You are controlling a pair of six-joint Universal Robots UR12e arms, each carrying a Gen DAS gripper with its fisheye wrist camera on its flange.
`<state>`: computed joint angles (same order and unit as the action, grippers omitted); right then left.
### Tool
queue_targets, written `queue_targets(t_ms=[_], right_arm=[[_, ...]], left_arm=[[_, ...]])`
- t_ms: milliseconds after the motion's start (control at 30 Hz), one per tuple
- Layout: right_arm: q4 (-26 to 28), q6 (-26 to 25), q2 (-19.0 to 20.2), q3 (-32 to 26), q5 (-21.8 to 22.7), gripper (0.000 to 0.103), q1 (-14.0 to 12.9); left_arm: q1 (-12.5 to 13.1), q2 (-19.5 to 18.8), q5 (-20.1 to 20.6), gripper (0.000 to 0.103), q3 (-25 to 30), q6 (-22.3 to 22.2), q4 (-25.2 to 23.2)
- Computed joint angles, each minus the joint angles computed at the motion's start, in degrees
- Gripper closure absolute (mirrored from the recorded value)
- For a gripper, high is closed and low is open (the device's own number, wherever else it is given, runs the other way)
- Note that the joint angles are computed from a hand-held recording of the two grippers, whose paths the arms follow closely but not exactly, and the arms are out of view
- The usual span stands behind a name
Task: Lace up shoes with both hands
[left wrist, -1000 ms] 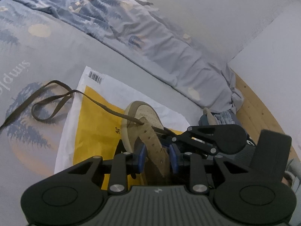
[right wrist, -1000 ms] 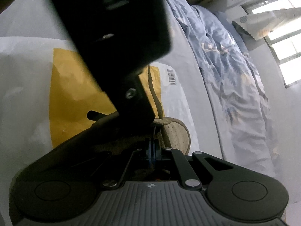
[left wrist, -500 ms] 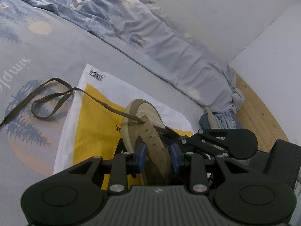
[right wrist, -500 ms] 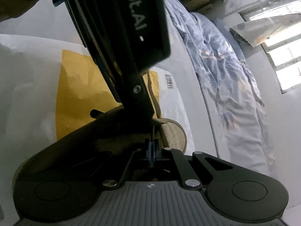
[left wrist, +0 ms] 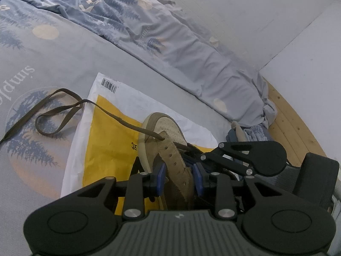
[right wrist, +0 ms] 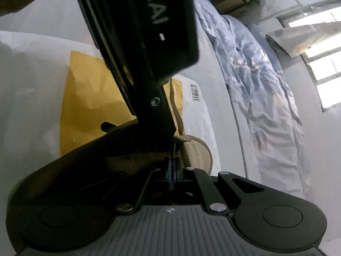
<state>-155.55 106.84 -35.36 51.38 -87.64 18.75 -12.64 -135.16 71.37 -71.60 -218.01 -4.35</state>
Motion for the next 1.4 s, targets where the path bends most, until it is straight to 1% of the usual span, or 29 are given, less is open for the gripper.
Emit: queue_targets(t_ms=[400, 667, 833, 1033, 1267, 1400], right_arm=[[-2.18, -3.80, -0.19, 1.22, 1.50, 0.102, -0.23], [-2.33, -3.85, -1.14, 2.72, 2.41, 0.102, -0.52], [-1.95, -4.76, -1.42, 3.26, 1.11, 0.102, -0.29], [-1.32, -5.23, -0.22, 1.28, 0.14, 0.102, 0.02], [-2.73, -5.77, -0.10, 1.54, 3.30, 0.102, -0.28], [-3.27, -5.46, 0.14, 1.40, 4.30, 0.102, -0.51]], left_arm=[[-0.14, 0.13, 0.44, 0.076, 0.19, 0.28, -1.33], [-0.04, 0.09, 0.15, 0.076, 0.21, 0.18, -1.25], [-0.03, 0.12, 0.16, 0.075, 0.16, 0.20, -1.25], [-0.46, 0.06, 0.89, 0.076, 0.51, -0.18, -1.48], [-0.51, -0.24, 0.86, 0.076, 0.70, -0.42, -1.32], [-0.35, -0.49, 0.45, 0.078, 0.62, -2.21, 0.24]])
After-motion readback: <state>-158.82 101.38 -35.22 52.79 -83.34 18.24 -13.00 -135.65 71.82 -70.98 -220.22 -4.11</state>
